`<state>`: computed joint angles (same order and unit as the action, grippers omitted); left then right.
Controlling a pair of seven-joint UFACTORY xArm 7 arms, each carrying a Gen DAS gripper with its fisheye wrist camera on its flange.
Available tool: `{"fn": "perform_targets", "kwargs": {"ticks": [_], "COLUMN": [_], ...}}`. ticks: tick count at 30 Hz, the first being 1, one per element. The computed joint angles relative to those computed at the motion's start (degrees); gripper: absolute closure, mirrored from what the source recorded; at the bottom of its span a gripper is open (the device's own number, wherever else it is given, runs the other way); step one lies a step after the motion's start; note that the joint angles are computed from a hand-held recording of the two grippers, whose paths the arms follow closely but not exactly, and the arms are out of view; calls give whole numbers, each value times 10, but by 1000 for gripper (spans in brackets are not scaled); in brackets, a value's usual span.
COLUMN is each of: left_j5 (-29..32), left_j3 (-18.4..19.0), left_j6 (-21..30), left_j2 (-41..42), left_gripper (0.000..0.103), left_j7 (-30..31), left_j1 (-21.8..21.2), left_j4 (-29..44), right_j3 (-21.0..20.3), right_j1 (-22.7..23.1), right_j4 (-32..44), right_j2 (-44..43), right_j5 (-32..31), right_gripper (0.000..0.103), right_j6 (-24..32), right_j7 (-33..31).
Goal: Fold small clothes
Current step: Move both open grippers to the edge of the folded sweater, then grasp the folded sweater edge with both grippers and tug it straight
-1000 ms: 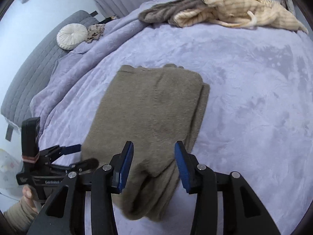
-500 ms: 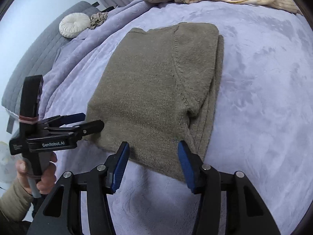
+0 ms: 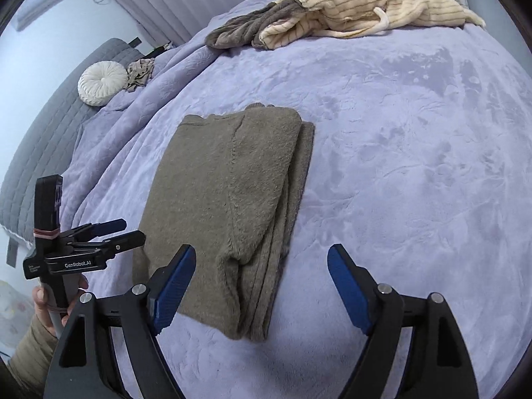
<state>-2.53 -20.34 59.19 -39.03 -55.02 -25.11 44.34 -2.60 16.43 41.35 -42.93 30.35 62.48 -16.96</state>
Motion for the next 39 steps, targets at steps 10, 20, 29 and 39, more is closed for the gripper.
{"fn": "perform_targets", "kwargs": {"ticks": [10, 20, 29, 39], "left_j5": [-104, -140, -35, -15], "left_j3": [78, 79, 31, 11], "left_j6": [-170, -219, -140, -102], "left_j2": [64, 94, 91, 39], "left_gripper": [11, 35, 55, 55], "left_j7": [99, 156, 109, 76], "left_j1": [-35, -35, -7, -15], "left_j4": [-50, -48, 16, 14], "right_j3": [0, 33, 62, 64], "right_j1": [20, 30, 39, 67], "right_j4": [20, 38, 37, 28], "right_j2": [142, 202, 151, 87], "right_j5": [88, 148, 93, 53], "right_gripper": [19, 45, 67, 67], "right_j6": [-42, -65, -96, -89], "right_j7": [-11, -58, -11, 35]}}
